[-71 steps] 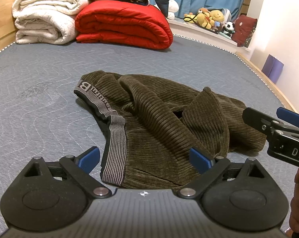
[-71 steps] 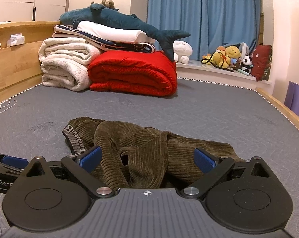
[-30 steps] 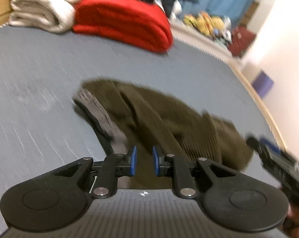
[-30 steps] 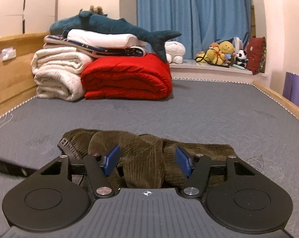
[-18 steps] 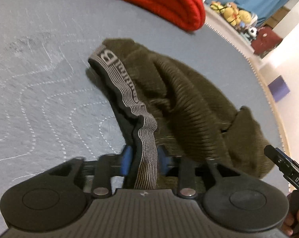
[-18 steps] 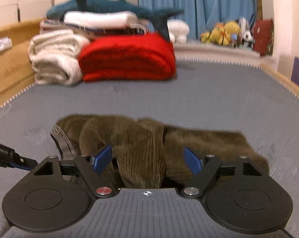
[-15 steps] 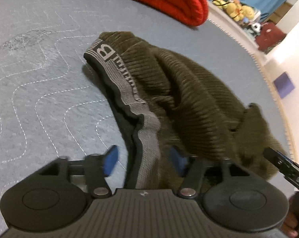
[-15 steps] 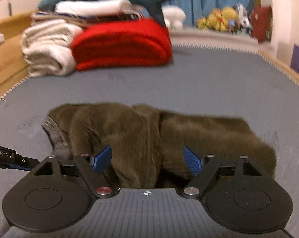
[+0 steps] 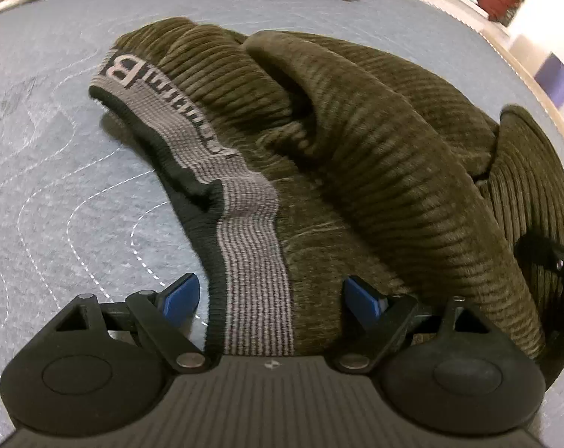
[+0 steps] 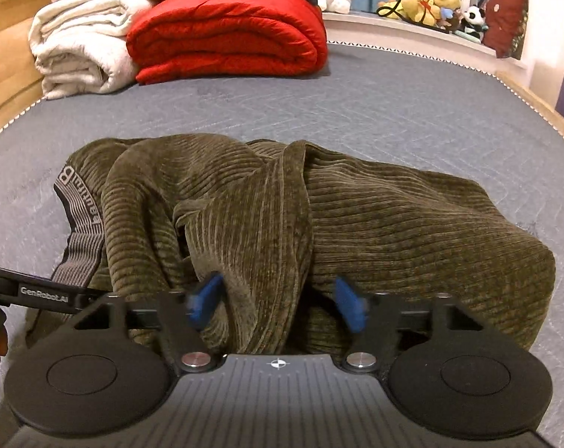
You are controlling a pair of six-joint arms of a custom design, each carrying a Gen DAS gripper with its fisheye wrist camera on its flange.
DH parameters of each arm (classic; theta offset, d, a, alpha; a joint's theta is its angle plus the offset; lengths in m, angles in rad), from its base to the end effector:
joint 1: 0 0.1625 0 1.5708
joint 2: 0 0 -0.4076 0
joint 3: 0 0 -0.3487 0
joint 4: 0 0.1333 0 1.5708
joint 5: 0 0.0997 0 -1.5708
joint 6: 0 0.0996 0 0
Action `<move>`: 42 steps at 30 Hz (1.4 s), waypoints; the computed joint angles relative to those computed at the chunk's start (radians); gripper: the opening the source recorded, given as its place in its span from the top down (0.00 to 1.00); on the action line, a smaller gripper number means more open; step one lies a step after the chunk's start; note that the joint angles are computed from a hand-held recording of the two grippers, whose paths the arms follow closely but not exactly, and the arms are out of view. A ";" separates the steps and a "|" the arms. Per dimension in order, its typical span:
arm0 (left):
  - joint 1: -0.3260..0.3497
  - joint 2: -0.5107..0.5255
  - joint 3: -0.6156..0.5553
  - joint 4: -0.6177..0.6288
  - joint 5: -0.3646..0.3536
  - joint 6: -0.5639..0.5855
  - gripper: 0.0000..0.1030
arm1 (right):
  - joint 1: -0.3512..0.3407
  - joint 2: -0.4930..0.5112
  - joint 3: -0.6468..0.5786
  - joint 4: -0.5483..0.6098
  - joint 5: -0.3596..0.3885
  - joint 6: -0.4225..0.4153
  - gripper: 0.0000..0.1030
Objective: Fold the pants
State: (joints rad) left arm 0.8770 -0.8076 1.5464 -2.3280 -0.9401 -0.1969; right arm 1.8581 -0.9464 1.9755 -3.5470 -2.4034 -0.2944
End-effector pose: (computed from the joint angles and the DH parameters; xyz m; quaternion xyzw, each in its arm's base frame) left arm -0.2621 -0.6154 0.1436 0.2310 0.9222 -0.1415 0.2761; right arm 0.2076 -0.4921 0.2362 0.0567 -0.8326 0.4158 0.3614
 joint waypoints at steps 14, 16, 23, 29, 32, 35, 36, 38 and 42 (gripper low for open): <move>-0.064 -0.125 0.089 -0.067 0.085 -0.051 0.75 | 0.027 -0.044 0.039 -0.117 0.097 -0.021 0.91; -0.084 -0.173 0.111 -0.085 0.155 -0.092 0.77 | 0.042 -0.050 0.049 -0.150 0.124 -0.030 0.92; -0.107 -0.346 0.130 0.016 0.324 -0.288 0.95 | 0.106 -0.051 0.098 -0.202 0.252 -0.075 0.92; -0.068 -0.414 0.105 0.192 0.320 -0.376 0.95 | 0.155 -0.025 0.136 -0.112 0.362 -0.134 0.92; -0.047 -0.431 0.093 0.291 0.269 -0.449 0.90 | 0.162 -0.016 0.145 -0.019 0.392 -0.159 0.92; -0.008 -0.414 0.054 0.345 0.213 -0.481 0.62 | 0.164 -0.015 0.144 0.123 0.383 -0.184 0.92; 0.002 -0.409 0.048 0.341 0.192 -0.472 0.37 | 0.167 -0.012 0.137 0.162 0.365 -0.190 0.91; 0.024 -0.391 0.026 0.325 0.166 -0.437 0.14 | 0.165 -0.019 0.137 0.199 0.346 -0.175 0.87; 0.072 -0.347 -0.002 0.326 0.091 -0.342 0.12 | 0.143 -0.084 0.144 0.237 0.401 -0.066 0.74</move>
